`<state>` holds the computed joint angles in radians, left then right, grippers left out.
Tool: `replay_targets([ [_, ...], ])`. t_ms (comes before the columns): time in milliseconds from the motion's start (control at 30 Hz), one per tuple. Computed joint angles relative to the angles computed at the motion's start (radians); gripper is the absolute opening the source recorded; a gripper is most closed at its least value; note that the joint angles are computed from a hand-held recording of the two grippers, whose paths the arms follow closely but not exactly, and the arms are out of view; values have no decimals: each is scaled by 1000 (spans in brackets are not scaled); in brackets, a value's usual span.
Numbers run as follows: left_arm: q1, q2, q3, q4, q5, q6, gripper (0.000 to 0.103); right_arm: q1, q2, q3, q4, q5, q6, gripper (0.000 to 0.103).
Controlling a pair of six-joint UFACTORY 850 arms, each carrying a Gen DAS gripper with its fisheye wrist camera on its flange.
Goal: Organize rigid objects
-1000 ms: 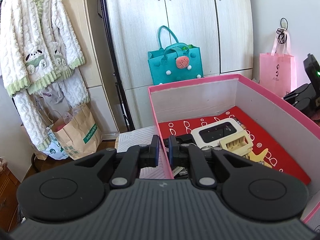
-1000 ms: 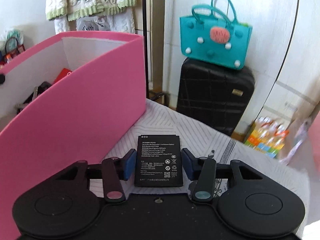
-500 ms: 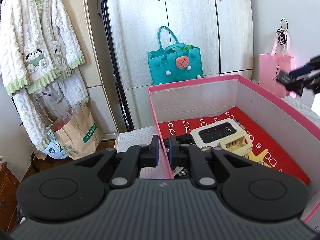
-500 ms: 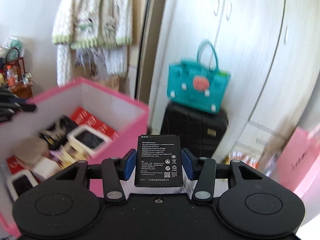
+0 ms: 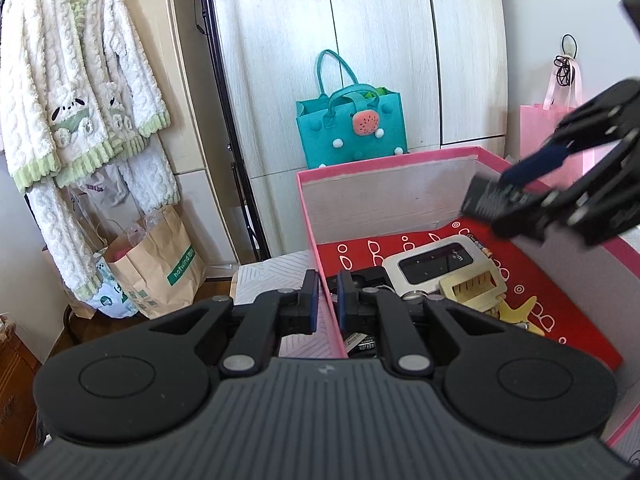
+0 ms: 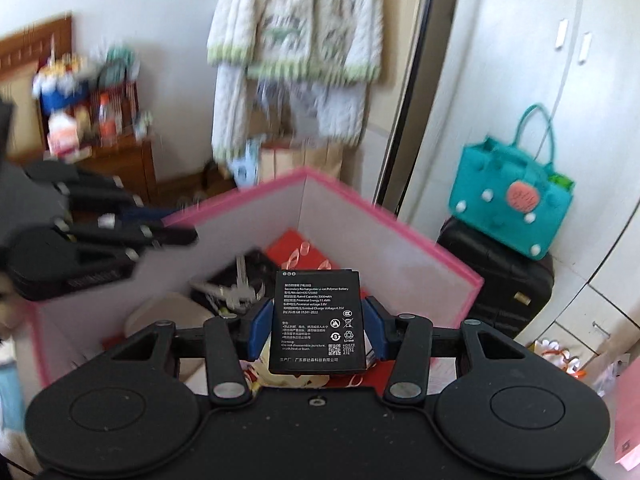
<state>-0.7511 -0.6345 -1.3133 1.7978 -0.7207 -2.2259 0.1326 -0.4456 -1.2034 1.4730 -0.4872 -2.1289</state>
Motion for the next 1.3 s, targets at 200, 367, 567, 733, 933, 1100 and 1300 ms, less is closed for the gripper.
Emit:
replay_targets([
  [200,5,1,-9,-36,20,49,9,26,-73,-73,-188,68,225,54],
  [367,5,-2,-16,-64,24,72,10,6,-77,-77,-111,38,262,60],
  [567,5,-6,-25,-81,23,83,11,-72,38,77,214,-80,11,64],
  [733,4,-8,-35,-125,24,116,12,-134,119,197,283,-171,-24,69],
  [933,-2,-11,-74,-278,30,251,12,-176,168,264,257,-254,44,72],
  [1100,-29,3,-78,-365,-11,279,43,-191,201,319,312,-279,-21,75],
  [1300,-85,52,-36,-344,-123,234,59,-216,223,368,348,-303,-66,80],
])
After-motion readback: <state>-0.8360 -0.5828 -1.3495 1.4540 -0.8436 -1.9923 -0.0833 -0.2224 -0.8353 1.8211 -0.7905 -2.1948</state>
